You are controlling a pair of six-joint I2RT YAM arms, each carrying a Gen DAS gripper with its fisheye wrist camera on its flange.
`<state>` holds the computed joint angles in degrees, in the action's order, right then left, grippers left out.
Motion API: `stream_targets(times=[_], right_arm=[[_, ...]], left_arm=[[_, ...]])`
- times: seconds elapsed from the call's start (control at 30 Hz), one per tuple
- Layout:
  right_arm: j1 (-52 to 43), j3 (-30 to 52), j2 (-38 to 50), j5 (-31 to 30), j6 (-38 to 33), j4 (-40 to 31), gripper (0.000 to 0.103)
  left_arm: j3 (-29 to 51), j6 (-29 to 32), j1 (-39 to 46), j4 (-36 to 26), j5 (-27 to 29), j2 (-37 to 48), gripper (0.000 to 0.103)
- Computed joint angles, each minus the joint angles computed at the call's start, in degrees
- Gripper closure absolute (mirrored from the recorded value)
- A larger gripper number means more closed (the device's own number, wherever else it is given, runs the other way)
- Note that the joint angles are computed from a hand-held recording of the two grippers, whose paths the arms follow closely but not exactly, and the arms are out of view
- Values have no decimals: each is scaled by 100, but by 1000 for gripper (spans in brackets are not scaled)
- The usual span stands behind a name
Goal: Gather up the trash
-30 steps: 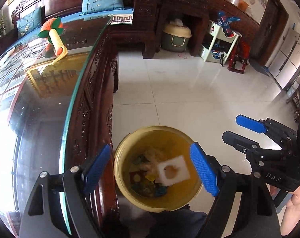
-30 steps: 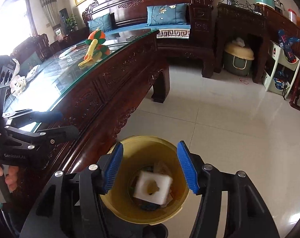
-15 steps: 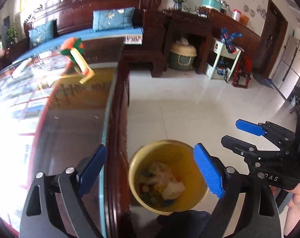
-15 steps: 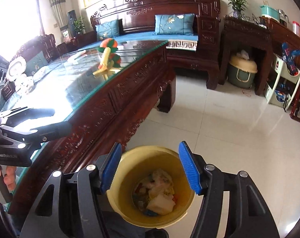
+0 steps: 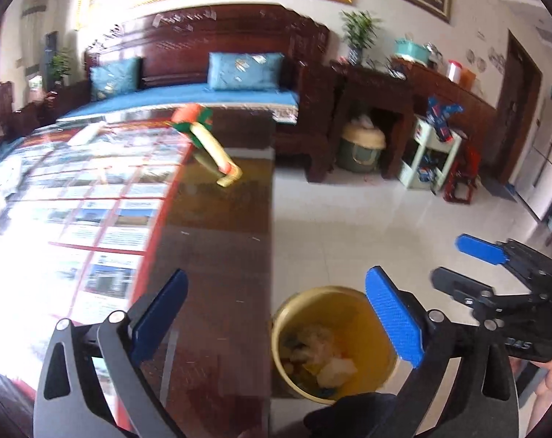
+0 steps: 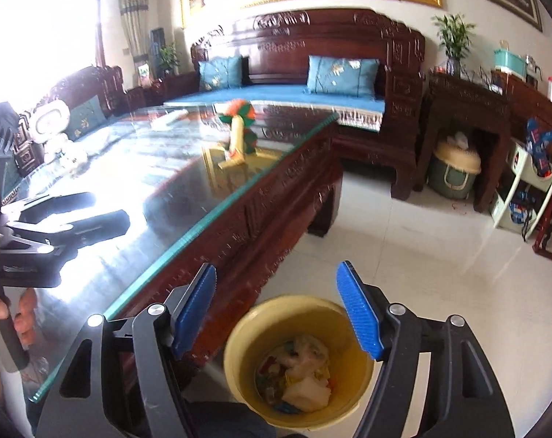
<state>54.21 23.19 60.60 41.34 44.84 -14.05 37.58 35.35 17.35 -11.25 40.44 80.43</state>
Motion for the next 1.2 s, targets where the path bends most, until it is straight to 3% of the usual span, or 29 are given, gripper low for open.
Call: stream_targets(times=[0.13, 0.27, 0.4, 0.73, 0.9, 1.2], right_arm=[[466, 481, 468, 415, -38, 223, 31], [690, 936, 1161, 480, -290, 944, 25], [1015, 1560, 2105, 670, -554, 1667, 7], [1344, 3027, 3780, 529, -860, 2332, 8], [1385, 3348, 4082, 395, -975, 2388, 8], [1265, 3644, 4313, 251, -921, 2058, 8]], left_arm=[[96, -41, 721, 78, 273, -93, 4], [303, -53, 1497, 166, 480, -43, 4], [409, -63, 2179, 520, 460, 33, 4], [1069, -26, 3325, 829, 390, 813, 4], [715, -177, 3472, 1745, 45, 795, 4], [861, 41, 3432, 1268, 91, 835, 4]])
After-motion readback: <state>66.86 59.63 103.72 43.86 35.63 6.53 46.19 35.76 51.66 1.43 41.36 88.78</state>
